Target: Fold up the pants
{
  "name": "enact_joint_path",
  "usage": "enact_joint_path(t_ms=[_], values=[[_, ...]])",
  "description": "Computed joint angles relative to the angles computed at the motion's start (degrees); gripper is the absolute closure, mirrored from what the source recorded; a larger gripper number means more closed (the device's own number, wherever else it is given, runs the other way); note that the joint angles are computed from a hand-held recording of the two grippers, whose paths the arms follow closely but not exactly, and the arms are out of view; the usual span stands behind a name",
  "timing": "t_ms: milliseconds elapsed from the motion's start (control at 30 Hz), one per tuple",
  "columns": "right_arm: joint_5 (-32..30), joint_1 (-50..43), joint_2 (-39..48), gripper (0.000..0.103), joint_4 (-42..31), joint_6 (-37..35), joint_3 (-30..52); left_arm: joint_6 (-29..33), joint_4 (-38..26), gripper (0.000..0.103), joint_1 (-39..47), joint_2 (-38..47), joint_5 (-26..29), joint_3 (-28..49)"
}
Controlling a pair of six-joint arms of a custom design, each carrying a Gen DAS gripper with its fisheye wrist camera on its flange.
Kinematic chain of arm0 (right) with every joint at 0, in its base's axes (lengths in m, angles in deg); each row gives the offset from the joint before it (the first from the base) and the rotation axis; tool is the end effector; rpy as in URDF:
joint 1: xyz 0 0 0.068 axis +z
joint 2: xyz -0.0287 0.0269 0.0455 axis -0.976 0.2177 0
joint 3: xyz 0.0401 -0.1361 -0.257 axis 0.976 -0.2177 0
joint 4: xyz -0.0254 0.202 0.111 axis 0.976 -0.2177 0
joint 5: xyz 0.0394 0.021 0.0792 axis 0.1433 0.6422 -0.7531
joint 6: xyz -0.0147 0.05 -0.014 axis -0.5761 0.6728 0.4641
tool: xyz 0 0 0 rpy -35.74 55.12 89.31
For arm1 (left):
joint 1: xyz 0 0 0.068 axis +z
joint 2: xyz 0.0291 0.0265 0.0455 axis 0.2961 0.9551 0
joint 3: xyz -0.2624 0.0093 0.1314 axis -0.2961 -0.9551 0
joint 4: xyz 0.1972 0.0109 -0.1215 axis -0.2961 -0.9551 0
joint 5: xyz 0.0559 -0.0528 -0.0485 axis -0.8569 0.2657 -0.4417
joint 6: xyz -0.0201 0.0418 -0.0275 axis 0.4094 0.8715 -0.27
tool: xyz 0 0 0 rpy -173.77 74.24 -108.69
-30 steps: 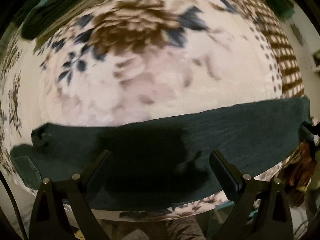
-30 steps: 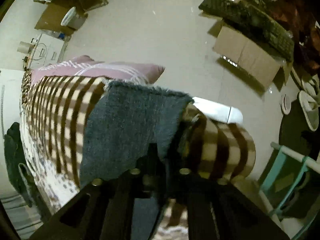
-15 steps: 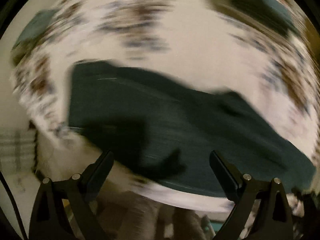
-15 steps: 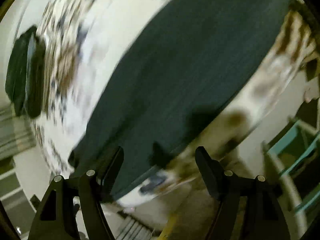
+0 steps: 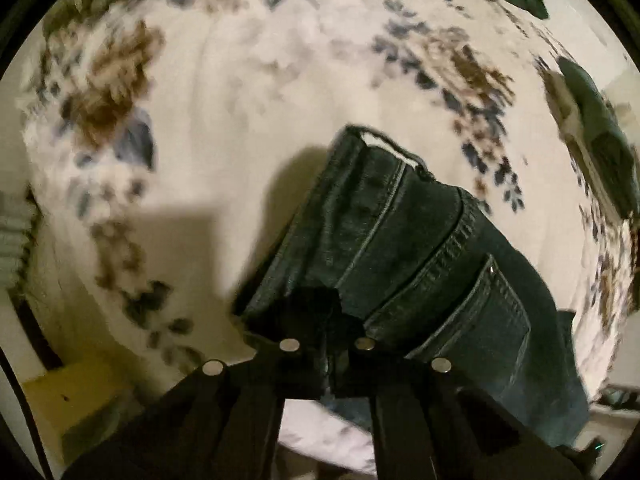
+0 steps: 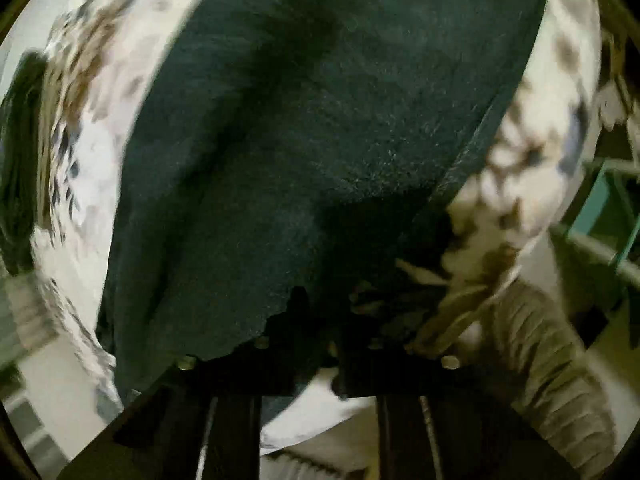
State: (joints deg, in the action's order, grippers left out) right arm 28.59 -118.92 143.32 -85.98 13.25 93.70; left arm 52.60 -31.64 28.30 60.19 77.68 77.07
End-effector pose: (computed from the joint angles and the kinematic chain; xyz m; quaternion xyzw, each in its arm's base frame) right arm 0.1313 -0.1026 0.2119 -0.5313 -0.8340 -0.1481 0.0147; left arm 0.2383 0.0434 0.2289 -0.1931 0.9751 -0.0458 0.0994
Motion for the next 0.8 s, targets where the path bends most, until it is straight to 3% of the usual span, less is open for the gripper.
enact_joint_path(t_ms=[133,267,333,367,400,433,467,600,733,767,800], values=[[2.8,2.6,-3.1,0.092,-5.5,-3.2,2.0,6.4,-2.8,0.103,4.9,-2.5,-2.9,-1.1],[7.6,11.4,2.9,0.081,-9.2,-5.1,5.9,8.5,-6.2,0.098,5.1,-1.8,-2.3,-0.5],[6.6,18.0,3.5,0.073,-14.3,-6.0,12.5,8.0,-9.3,0.072,1.2,-1.9,-2.2,2.0],[4.2,21.1,3.8,0.057,-16.5,-6.5,16.4,7.6,-9.9,0.065,-0.7,-2.0,-1.8,3.4],[1.2,24.5,5.1,0.041,-17.9,-6.8,20.4,7.6,-10.3,0.049,-2.5,-2.2,-2.2,4.6],[-0.9,27.3,6.5,0.036,-18.6,-7.3,23.2,6.8,-10.2,0.034,-5.6,-2.1,-3.3,6.0],[-3.0,31.9,9.6,0.034,-18.4,-7.7,27.5,6.3,-9.5,0.030,-7.7,-1.9,-3.7,6.9],[-7.1,45.9,28.7,0.034,-17.3,-13.5,45.2,4.0,-5.6,0.028,-13.8,2.8,-5.4,10.1],[-0.6,52.5,45.4,0.035,-23.3,-21.8,60.0,-0.1,-5.6,0.028,-18.5,8.4,-6.4,13.8],[-0.2,52.4,47.3,0.058,-24.6,-22.7,63.2,-0.4,-5.5,0.028,-18.8,8.9,-6.5,13.6],[-0.4,52.0,47.5,0.089,-25.1,-22.6,64.6,-0.6,-5.5,0.028,-19.0,9.4,-6.6,13.6]])
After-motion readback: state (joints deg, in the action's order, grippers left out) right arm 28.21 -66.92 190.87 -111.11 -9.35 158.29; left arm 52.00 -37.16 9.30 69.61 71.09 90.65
